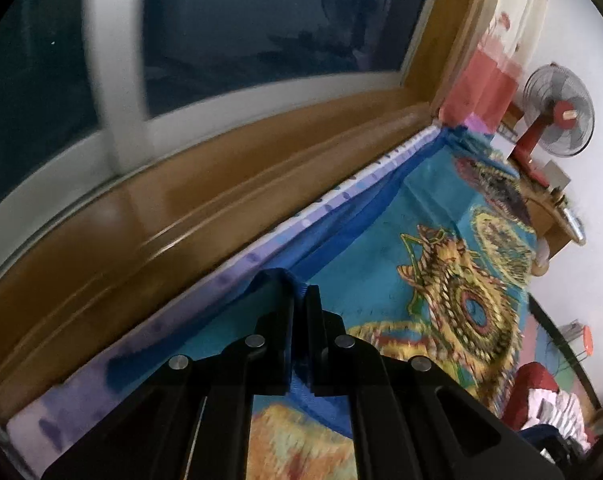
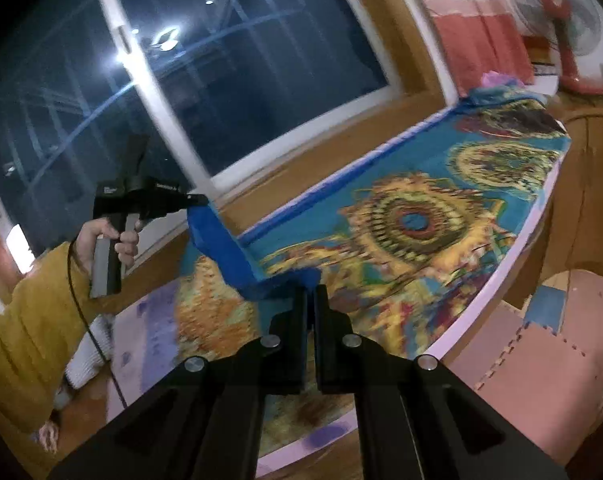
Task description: Fold clothes
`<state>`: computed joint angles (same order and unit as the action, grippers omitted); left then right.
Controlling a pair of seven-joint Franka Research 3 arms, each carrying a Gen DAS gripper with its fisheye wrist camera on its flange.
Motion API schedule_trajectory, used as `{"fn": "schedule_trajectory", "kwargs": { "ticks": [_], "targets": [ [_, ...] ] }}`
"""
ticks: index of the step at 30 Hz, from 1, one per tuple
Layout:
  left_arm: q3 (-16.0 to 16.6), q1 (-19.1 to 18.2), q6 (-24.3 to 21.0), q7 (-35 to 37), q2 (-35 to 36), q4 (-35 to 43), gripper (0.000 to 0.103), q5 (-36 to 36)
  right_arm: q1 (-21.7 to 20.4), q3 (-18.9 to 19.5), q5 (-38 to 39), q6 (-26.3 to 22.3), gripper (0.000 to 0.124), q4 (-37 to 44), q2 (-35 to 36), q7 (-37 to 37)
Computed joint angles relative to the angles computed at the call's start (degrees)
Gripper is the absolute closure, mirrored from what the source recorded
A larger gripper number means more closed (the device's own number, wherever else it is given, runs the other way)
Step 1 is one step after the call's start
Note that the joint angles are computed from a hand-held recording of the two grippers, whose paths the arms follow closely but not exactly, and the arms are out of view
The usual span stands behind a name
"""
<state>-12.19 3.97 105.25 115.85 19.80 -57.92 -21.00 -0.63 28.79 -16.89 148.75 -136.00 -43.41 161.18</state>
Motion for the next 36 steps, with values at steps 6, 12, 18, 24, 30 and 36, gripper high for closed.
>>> {"fn": "schedule_trajectory", "kwargs": {
  "ticks": [6,12,18,24,30,36],
  "targets": [
    [-1.01,-7.4,0.0,-5.62,10.79,10.62,0.098,7.49,1.16,-6.26,1.35,-3.25,0.122,-3.46,-0.25,-4.78],
    [-0.82,-10.54,3.26,-6.03,11.32,6.52,0.098,13.79,9.42,-16.36,13.37,3.31,0.118,-8.69,0.61,-10.89],
    [-1.29,-9.32,4.95,-6.82,9.13,1.25,0.098,13.31,17.68,-22.63,23.33,0.24,0.081,-6.64,5.11,-26.19],
    [-1.08,-9.1,5.02,-6.88,8.36,0.47,0.098,13.82,16.75,-21.92,28.3,0.04,0.081,-5.44,7.7,-33.22],
    [-1.17,-9.69,4.68,-7.24,8.42,1.31,0.098,14.61,16.28,-21.4,31.14,1.26,0.123,-4.67,8.25,-39.28],
    [-0.71,-12.98,1.5,-8.29,14.02,11.25,0.098,17.77,9.24,-19.21,28.37,2.85,0.123,-7.17,2.35,-35.43]
  ]
}}
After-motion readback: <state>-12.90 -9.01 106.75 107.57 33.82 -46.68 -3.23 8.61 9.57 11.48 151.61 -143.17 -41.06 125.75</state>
